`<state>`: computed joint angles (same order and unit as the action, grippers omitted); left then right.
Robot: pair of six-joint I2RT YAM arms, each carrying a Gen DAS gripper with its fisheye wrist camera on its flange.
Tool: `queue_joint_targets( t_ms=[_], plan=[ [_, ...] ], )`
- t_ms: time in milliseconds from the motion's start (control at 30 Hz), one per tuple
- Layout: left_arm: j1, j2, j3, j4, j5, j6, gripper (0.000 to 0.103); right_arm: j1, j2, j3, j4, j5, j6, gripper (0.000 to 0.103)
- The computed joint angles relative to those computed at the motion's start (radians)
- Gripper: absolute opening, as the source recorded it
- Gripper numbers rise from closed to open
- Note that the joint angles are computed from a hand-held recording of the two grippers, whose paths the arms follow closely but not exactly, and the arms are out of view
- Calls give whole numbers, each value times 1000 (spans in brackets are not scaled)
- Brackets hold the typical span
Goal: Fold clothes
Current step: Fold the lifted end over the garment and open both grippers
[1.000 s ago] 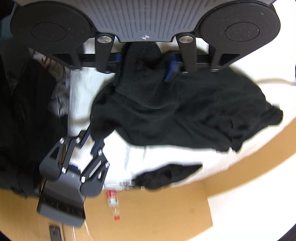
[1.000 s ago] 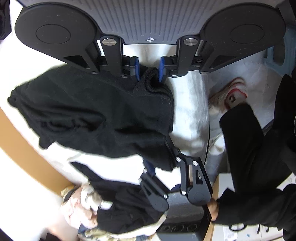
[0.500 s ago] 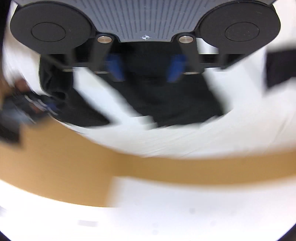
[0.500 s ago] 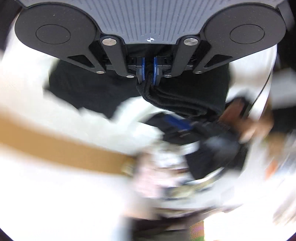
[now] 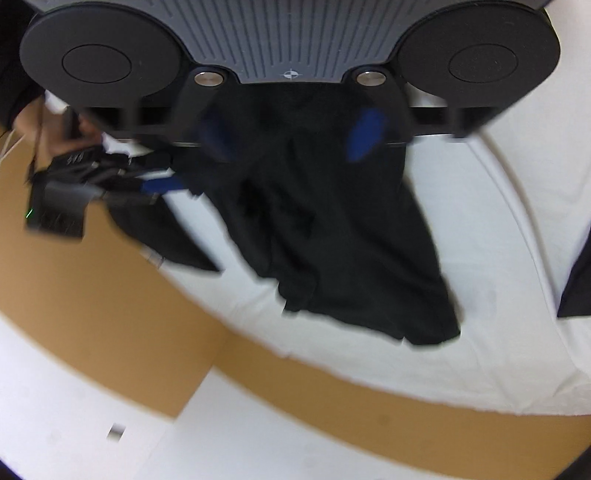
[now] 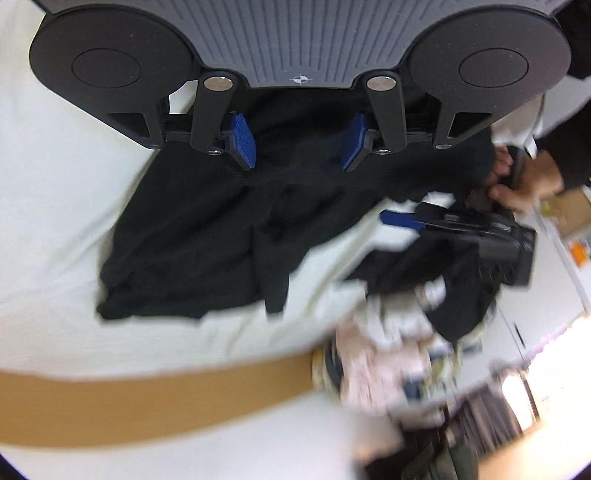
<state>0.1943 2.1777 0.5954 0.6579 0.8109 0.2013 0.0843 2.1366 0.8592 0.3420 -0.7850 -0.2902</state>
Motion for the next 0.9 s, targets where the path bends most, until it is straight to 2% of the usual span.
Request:
queue_joint_targets(
  t_ms=[33,67,100,167,200,267,300,333,367,400,433,467,500,533,600,633,667,700,767,833,867,900],
  plan=[
    [-7,0,-2,-3,8,25,12,17,-9,11,-30,28,-16,44],
    [-14,1,-3,-6,15,50,10,26,-22,0,-29,44,-33,16],
    [-20,-9,-14,10,22,68,9,31,-39,-22,-8,46,-57,4],
    [-31,-74,-80,145,33,65,8,25,-92,-106,144,39,-59,4],
    [-39,-107,-111,223,33,51,8,21,-118,-158,266,49,-29,4],
    [-72,-142,-138,403,-20,-43,8,13,-141,-237,524,86,69,4],
    [-90,-149,-138,476,-56,-84,12,11,-139,-251,616,108,123,4],
    [-110,-152,-112,488,-100,-102,20,9,-128,-230,631,130,170,4],
    [-134,-138,-36,378,-167,-100,26,13,-109,-188,586,172,185,4],
    [-150,-108,47,254,-221,-120,53,24,-81,-141,531,239,185,5],
    [-158,-74,87,208,-271,-158,79,30,-51,-81,430,284,186,11],
    [-146,-48,77,242,-284,-190,86,31,-15,-2,283,307,186,26],
    [-136,-21,66,283,-299,-226,86,29,17,52,179,321,190,36],
    [-115,-2,48,328,-295,-261,86,15,27,56,151,310,187,52],
    [-4,-28,-39,434,-161,-351,87,-37,-12,-55,274,240,187,59],
    [65,-51,-84,472,-77,-383,93,-70,-40,-118,336,194,197,60],
    [112,-69,-132,480,-12,-353,103,-109,-74,-178,371,128,202,63],
    [155,-84,-178,481,44,-304,102,-153,-107,-230,371,35,174,65],
    [204,-94,-270,485,90,-126,102,-209,-168,-307,274,-100,27,77],
    [200,-57,-306,467,103,25,102,-218,-198,-359,171,-134,-137,78],
    [176,-32,-316,468,87,88,101,-204,-198,-384,170,-115,-191,78],
    [120,-3,-312,476,23,125,97,-176,-187,-411,216,-71,-216,78]
  ],
)
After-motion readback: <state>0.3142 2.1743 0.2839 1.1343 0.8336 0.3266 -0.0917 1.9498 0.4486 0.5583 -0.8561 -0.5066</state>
